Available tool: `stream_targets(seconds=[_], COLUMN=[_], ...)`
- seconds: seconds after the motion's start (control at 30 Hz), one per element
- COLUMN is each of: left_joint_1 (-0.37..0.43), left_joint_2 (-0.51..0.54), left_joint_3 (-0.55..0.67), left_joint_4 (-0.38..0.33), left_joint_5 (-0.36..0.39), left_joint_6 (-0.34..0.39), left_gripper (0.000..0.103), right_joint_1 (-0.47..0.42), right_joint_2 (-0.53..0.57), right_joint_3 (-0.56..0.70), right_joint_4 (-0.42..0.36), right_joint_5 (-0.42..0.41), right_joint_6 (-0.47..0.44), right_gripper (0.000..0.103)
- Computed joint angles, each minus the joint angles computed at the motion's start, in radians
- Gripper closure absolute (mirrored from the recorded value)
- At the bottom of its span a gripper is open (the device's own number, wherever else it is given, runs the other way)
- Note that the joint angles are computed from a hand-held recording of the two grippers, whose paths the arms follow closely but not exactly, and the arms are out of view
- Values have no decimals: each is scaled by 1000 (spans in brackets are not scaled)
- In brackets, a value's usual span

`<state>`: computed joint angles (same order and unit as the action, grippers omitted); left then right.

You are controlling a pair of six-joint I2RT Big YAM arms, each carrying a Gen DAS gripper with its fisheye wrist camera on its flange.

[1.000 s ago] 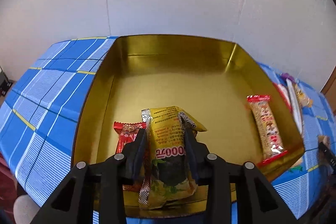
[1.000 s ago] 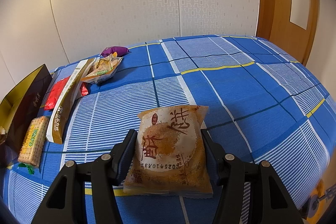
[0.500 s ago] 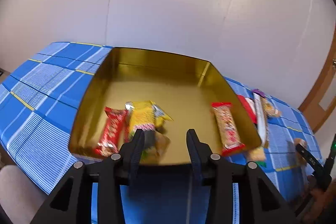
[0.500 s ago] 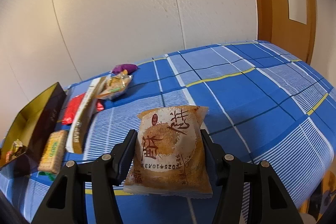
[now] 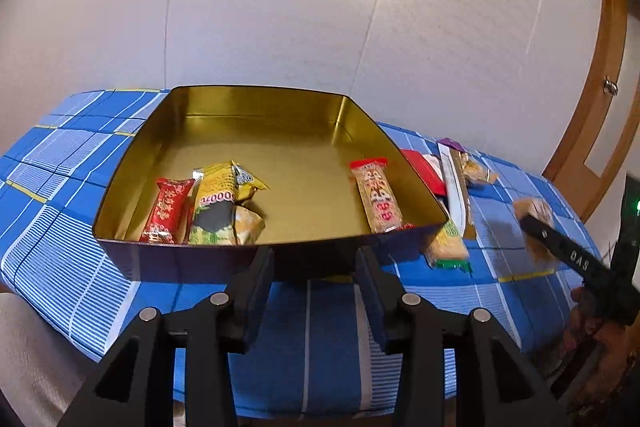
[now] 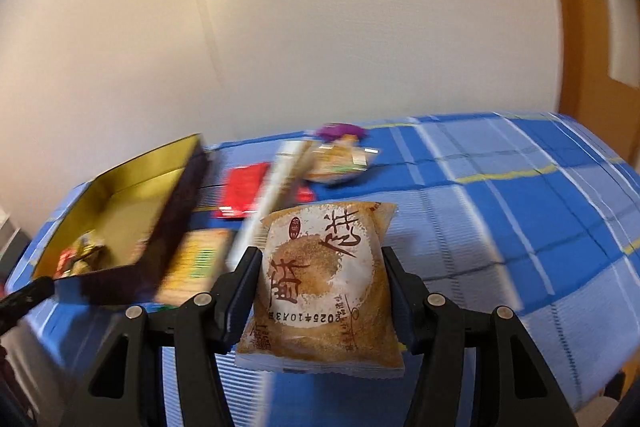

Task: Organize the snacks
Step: 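Carry the cake bag into the tin and open the right gripper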

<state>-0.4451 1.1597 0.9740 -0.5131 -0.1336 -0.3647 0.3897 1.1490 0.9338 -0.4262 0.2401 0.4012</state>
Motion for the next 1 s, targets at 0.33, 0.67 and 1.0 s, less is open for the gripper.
stream_targets(seconds=[0.33,0.67,1.0], left_joint_1=[-3,28,53], left_joint_2=[4,3,14], left_joint_3=[-14,-23,-24], left_joint_4=[-36,-81,-107], left_joint_5=[-22,-53,-46], left_joint_6=[-27,-89,-128], left_gripper=[60,60,60], right_joint_1=[136,212,232], right_joint_2=[112,291,465], right_joint_3=[144,348,519], right_joint_4=[38,-29,-142], right_joint_5=[-37,-100,-151], right_joint_6=[-70,-148,-133], right_gripper=[44,44,44])
